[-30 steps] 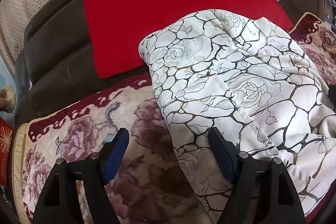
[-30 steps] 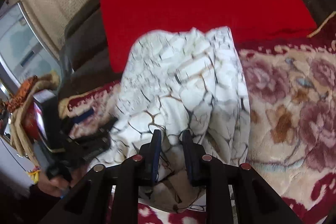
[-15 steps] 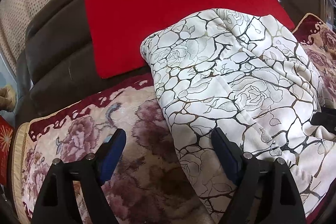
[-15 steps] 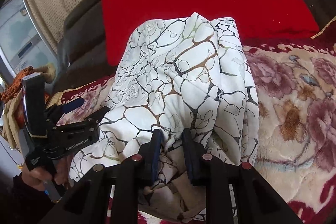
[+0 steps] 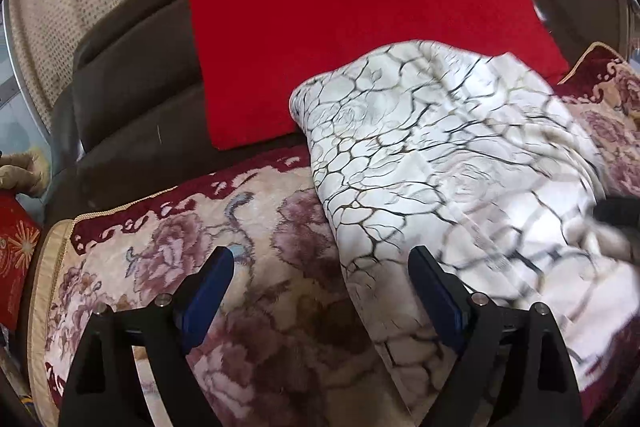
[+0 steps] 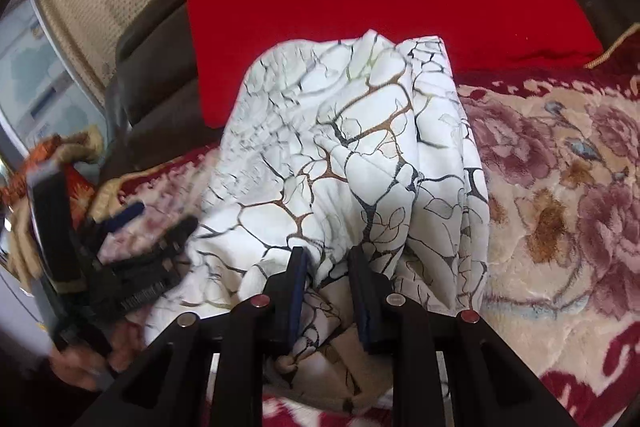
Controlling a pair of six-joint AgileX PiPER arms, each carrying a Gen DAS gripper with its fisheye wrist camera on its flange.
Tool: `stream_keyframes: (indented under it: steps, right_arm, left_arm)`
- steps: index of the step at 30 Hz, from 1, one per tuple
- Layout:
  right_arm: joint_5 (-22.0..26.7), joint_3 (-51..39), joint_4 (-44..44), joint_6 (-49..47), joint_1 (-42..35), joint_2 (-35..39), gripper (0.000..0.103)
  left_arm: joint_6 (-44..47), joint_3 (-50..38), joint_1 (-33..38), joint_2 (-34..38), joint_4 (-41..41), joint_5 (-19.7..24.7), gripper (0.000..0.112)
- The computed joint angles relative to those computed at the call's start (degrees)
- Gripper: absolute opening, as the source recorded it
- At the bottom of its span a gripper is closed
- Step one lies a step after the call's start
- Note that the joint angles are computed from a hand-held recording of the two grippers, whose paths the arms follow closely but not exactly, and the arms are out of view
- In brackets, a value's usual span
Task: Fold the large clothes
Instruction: 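Grasp the bundle edge with the right gripper and straighten it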
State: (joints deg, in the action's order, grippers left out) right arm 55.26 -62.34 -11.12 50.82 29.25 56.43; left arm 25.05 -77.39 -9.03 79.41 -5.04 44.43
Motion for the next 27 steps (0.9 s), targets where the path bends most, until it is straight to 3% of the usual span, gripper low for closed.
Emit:
stream_keyframes:
  steps: [7, 9, 10, 16, 19, 22, 25, 27]
  right_arm:
    - [-0.7, -7.3, 4.8, -8.2, -8.0, 3.7, 0.028]
    - [0.2, -7.1, 10.2, -12.8, -11.9, 7.9, 0.044]
    - [0.6, -6.7, 12.8, -15.6, -13.3, 9.7, 0.063]
    - [3.9, -14.7, 11.1, -20.2, -12.9, 15.9, 0.065]
    - [5.2, -22.5, 11.8, -23.0, -15.8, 19.9, 0.064]
    - [5.4, -29.0, 14.1, -24.7, -18.5, 25.5, 0.064]
    - [3.5, -32.2, 15.0, -25.4, -19.6, 29.4, 0.055]
    - [4.2, -36.1, 17.5, -27.7, -20.4, 32.9, 0.048]
  left_arm:
    - [-0.2, -0.7, 0.7, 1.1, -2.2, 2.2, 0.089]
    - [-0.3, -0.2, 0.6, 1.1, -2.4, 2.3, 0.090]
    - [0.3, 0.0, 0.9, 1.2, -3.4, 2.1, 0.090]
    - [2.2, -2.6, 1.5, 2.1, -4.2, 4.0, 0.090]
    - [-0.1, -3.0, 1.1, 2.0, -1.2, 0.9, 0.090]
    - [-7.0, -5.0, 0.3, 4.4, 5.6, -2.5, 0.090]
    - [-14.9, -9.9, 1.1, 10.4, 10.9, -5.7, 0.090]
    - [-21.5, -16.9, 0.3, 16.3, 16.6, -0.7, 0.090]
